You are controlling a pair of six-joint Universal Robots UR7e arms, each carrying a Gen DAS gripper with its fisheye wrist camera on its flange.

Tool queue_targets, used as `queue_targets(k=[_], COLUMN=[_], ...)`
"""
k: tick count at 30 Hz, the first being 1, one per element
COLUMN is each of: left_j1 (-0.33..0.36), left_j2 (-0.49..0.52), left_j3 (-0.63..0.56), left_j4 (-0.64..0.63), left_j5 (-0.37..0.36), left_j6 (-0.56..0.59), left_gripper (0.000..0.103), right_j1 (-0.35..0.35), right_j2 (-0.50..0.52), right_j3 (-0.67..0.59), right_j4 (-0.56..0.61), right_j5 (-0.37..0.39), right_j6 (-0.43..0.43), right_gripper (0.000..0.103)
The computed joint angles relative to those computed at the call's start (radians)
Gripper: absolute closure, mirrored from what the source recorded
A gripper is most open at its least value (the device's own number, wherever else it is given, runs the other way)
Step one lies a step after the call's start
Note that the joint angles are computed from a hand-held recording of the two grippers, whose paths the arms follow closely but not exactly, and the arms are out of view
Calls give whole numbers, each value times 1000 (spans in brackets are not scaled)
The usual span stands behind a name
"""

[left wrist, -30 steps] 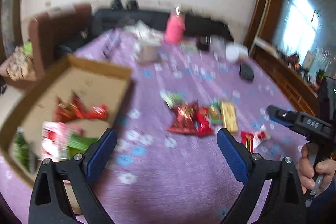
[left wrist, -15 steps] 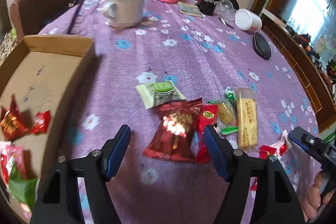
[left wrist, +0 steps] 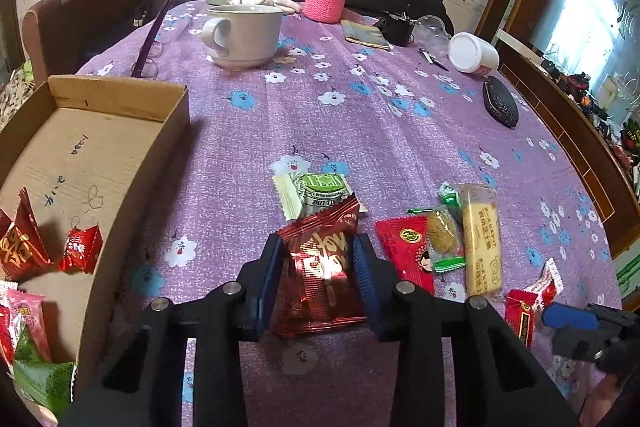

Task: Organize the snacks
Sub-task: 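Grasp the red-brown wrapped candy with left gripper while right grasps red candy bar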

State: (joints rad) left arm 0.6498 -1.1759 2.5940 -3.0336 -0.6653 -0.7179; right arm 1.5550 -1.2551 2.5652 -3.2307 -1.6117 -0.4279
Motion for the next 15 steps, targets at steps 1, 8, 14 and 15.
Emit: queue_targets(k=[1,8,14,15], left_j1=[-2,-20,-40,-45], left_j2=[2,22,23,21], left_j3=[0,-6,-1,2], left_j4=[3,34,59,57], left_j5=[1,42,76,82], left_j6=[-1,-11,-27,-28], left_gripper=[68,68,69,70], right_j1=[11,99,179,180], right_j2=[6,126,322,326], right_j3=[-4,0,21,21], right_j4=[9,-146,-520,-534], right_j5=[-24,-209,-351,-353], right_j6=[8,-7,-160,-165], right_gripper=[58,58,79,81])
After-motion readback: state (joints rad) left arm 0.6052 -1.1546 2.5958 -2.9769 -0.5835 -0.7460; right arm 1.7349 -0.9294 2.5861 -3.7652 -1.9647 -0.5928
